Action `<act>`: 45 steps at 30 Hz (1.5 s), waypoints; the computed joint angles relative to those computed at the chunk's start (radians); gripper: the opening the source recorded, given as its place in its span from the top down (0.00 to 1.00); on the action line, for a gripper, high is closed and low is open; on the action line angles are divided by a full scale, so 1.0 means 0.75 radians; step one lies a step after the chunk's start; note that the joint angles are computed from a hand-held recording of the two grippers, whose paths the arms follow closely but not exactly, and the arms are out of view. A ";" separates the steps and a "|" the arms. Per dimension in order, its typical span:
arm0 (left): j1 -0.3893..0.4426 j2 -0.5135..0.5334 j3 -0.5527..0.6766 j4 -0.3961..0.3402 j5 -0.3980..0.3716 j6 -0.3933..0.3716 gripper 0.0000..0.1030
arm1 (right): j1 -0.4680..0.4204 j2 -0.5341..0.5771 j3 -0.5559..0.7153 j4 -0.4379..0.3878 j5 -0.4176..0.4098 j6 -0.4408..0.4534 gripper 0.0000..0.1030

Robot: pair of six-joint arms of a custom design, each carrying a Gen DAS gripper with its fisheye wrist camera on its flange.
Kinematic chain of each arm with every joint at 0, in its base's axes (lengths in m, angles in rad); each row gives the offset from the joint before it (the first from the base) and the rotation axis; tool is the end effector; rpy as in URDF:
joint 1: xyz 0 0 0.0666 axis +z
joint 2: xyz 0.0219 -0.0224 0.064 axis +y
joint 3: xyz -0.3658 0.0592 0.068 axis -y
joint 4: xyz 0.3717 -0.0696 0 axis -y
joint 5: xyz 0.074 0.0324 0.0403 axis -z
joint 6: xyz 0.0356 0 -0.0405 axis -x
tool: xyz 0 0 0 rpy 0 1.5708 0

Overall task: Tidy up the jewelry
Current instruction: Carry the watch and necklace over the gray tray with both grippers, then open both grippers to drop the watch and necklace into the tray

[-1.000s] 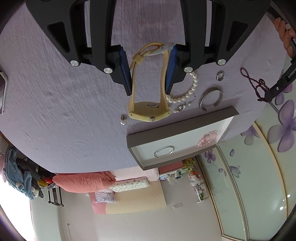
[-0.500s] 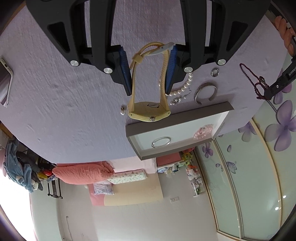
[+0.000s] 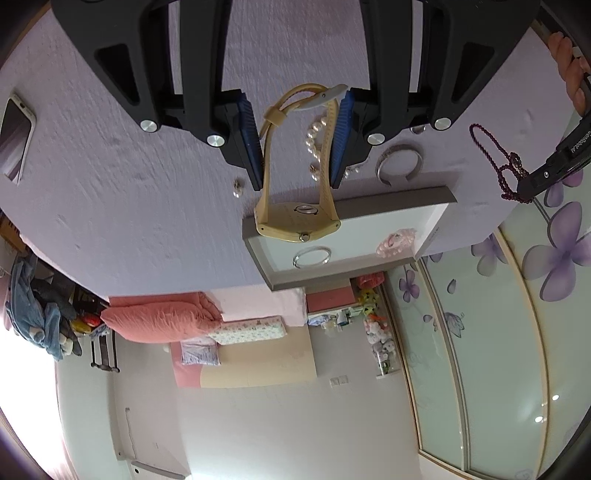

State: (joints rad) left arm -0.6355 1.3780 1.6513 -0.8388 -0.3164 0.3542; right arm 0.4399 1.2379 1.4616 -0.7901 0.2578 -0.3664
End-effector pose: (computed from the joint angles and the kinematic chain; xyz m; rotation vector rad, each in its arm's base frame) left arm 0.3825 -0.2688 0.5450 0.1124 2.1124 -0.2543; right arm 0.3845 0.1705 0.5226 0.0728 2.1218 0.2038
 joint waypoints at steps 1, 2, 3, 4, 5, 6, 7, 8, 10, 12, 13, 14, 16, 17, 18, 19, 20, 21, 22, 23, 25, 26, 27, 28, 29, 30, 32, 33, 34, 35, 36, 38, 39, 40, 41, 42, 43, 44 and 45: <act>0.000 0.003 0.005 0.003 0.001 -0.005 0.95 | 0.005 0.003 0.005 0.007 0.010 0.009 0.65; -0.001 0.005 0.008 0.006 0.000 -0.008 0.95 | 0.004 0.004 0.008 0.012 0.010 0.017 0.65; -0.001 0.008 0.013 0.011 -0.003 -0.015 0.95 | 0.004 0.010 0.018 0.018 0.012 0.025 0.65; -0.002 0.010 0.016 0.015 -0.006 -0.020 0.95 | 0.007 0.015 0.024 0.022 0.015 0.029 0.65; -0.001 0.013 0.021 0.016 -0.008 -0.025 0.95 | 0.008 0.020 0.032 0.025 0.018 0.034 0.65; 0.001 0.020 0.031 0.017 -0.009 -0.029 0.95 | 0.009 0.027 0.042 0.027 0.019 0.040 0.65; 0.005 0.028 0.042 0.017 -0.009 -0.034 0.95 | 0.009 0.034 0.052 0.032 0.023 0.048 0.65; 0.009 0.035 0.054 0.018 -0.008 -0.038 0.95 | 0.009 0.039 0.059 0.038 0.028 0.056 0.65; 0.016 0.052 0.079 0.022 -0.009 -0.050 0.95 | 0.012 0.055 0.079 0.052 0.043 0.075 0.65; 0.029 0.072 0.109 0.023 -0.003 -0.060 0.95 | 0.012 0.072 0.101 0.064 0.053 0.091 0.65; 0.037 0.087 0.132 0.022 0.001 -0.065 0.95 | 0.009 0.084 0.116 0.068 0.051 0.096 0.65; 0.045 0.097 0.148 0.022 0.005 -0.072 0.95 | 0.006 0.097 0.134 0.075 0.048 0.103 0.65; 0.062 0.135 0.204 0.029 0.008 -0.095 0.95 | -0.002 0.120 0.157 0.102 0.051 0.121 0.65; 0.070 0.150 0.225 0.032 0.011 -0.105 0.95 | -0.005 0.134 0.172 0.113 0.056 0.127 0.65; 0.080 0.173 0.254 0.039 0.013 -0.122 0.95 | -0.012 0.158 0.199 0.126 0.054 0.134 0.65; 0.088 0.196 0.284 0.043 0.011 -0.134 0.95 | -0.019 0.179 0.223 0.128 0.050 0.140 0.65; 0.098 0.223 0.318 0.045 0.014 -0.144 0.95 | -0.024 0.199 0.246 0.130 0.047 0.143 0.65; 0.107 0.245 0.347 0.043 0.022 -0.147 0.95 | -0.029 0.221 0.268 0.133 0.039 0.147 0.65; 0.118 0.268 0.376 0.041 0.029 -0.147 0.95 | -0.038 0.256 0.305 0.140 0.026 0.155 0.65; 0.131 0.304 0.422 0.032 0.033 -0.148 0.95 | -0.042 0.270 0.317 0.146 0.023 0.161 0.65; 0.156 0.353 0.481 0.026 0.047 -0.152 0.95 | -0.049 0.319 0.364 0.157 0.018 0.169 0.65; 0.170 0.391 0.526 0.017 0.053 -0.150 0.95 | -0.055 0.342 0.386 0.158 0.011 0.168 0.65; 0.180 0.421 0.562 0.008 0.059 -0.147 0.95 | -0.063 0.370 0.413 0.163 -0.008 0.163 0.65; 0.188 0.441 0.586 0.003 0.065 -0.145 0.95 | -0.067 0.387 0.427 0.169 -0.019 0.161 0.64; 0.197 0.480 0.633 -0.010 0.063 -0.144 0.95 | -0.069 0.405 0.439 0.181 -0.028 0.161 0.64; 0.204 0.509 0.669 -0.021 0.061 -0.145 0.95 | -0.071 0.428 0.458 0.189 -0.034 0.162 0.64; 0.216 0.572 0.743 -0.042 0.060 -0.144 0.95 | -0.079 0.480 0.499 0.194 -0.040 0.165 0.64; 0.221 0.600 0.773 -0.049 0.060 -0.143 0.95 | -0.079 0.496 0.512 0.192 -0.040 0.162 0.64; 0.226 0.610 0.777 -0.044 0.064 -0.142 0.95 | -0.084 0.519 0.529 0.185 -0.049 0.152 0.64; 0.230 0.640 0.809 -0.051 0.065 -0.140 0.95 | -0.089 0.542 0.546 0.170 -0.058 0.140 0.64; 0.233 0.663 0.836 -0.060 0.067 -0.141 0.95 | -0.091 0.559 0.556 0.162 -0.065 0.126 0.64; 0.241 0.718 0.903 -0.084 0.077 -0.138 0.95 | -0.093 0.595 0.592 0.130 -0.071 0.111 0.64; 0.246 0.740 0.930 -0.090 0.081 -0.139 0.95 | -0.096 0.614 0.610 0.111 -0.075 0.104 0.64; 0.248 0.759 0.951 -0.096 0.082 -0.139 0.95 | -0.103 0.643 0.645 0.079 -0.082 0.098 0.64; 0.251 0.776 0.970 -0.101 0.083 -0.138 0.95 | -0.106 0.665 0.675 0.053 -0.085 0.093 0.64; 0.255 0.800 1.003 -0.116 0.083 -0.138 0.95 | -0.108 0.686 0.700 0.025 -0.088 0.086 0.64; 0.258 0.818 1.024 -0.126 0.086 -0.138 0.95 | -0.110 0.712 0.736 -0.011 -0.087 0.077 0.64; 0.261 0.831 1.037 -0.129 0.089 -0.139 0.95 | -0.111 0.730 0.761 -0.034 -0.087 0.070 0.64; 0.260 0.839 1.043 -0.132 0.084 -0.141 0.95 | -0.115 0.748 0.785 -0.066 -0.096 0.065 0.64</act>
